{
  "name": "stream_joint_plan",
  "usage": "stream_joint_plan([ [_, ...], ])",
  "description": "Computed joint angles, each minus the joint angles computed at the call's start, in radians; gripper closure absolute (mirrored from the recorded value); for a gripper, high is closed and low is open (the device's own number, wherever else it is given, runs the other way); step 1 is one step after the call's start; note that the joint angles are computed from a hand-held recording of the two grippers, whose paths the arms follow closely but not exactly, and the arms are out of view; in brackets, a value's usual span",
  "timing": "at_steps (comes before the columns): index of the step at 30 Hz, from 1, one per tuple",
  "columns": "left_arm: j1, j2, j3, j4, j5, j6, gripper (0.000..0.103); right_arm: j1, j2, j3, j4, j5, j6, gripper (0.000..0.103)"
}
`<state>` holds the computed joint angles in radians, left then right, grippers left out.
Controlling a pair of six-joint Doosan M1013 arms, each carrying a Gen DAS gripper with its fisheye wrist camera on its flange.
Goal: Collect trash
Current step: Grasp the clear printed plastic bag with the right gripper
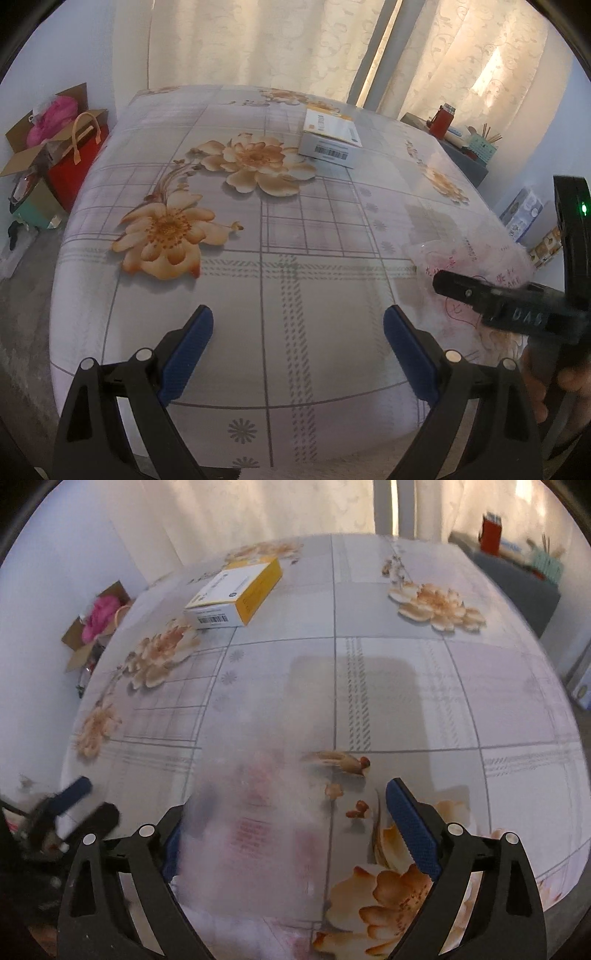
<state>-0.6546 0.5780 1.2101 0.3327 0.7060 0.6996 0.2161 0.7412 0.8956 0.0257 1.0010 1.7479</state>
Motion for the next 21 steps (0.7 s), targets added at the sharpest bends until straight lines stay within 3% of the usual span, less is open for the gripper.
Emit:
stream_joint_plan([
  [3,0.000,0.003,-0.003,0.005,0.006,-0.002,0.012,0.015,-0.002,0.008,-0.078,-0.018,0.005,0.027],
  [8,-0.002,0.007,-0.012,0.013,0.016,-0.004,0.012,0.016,-0.009,0.019,-0.098,-0.044,0.013,0.060],
  [11,-0.003,0.007,-0.014,0.019,0.019,-0.002,0.012,0.010,-0.022,0.040,-0.098,-0.063,0.031,0.072],
  [17,-0.010,0.008,-0.021,0.046,0.035,-0.009,0.012,-0.003,-0.037,0.068,-0.076,-0.089,0.066,0.086],
  [21,-0.014,0.010,-0.028,0.066,0.045,-0.017,0.012,-0.013,-0.047,0.083,-0.057,-0.101,0.075,0.088],
])
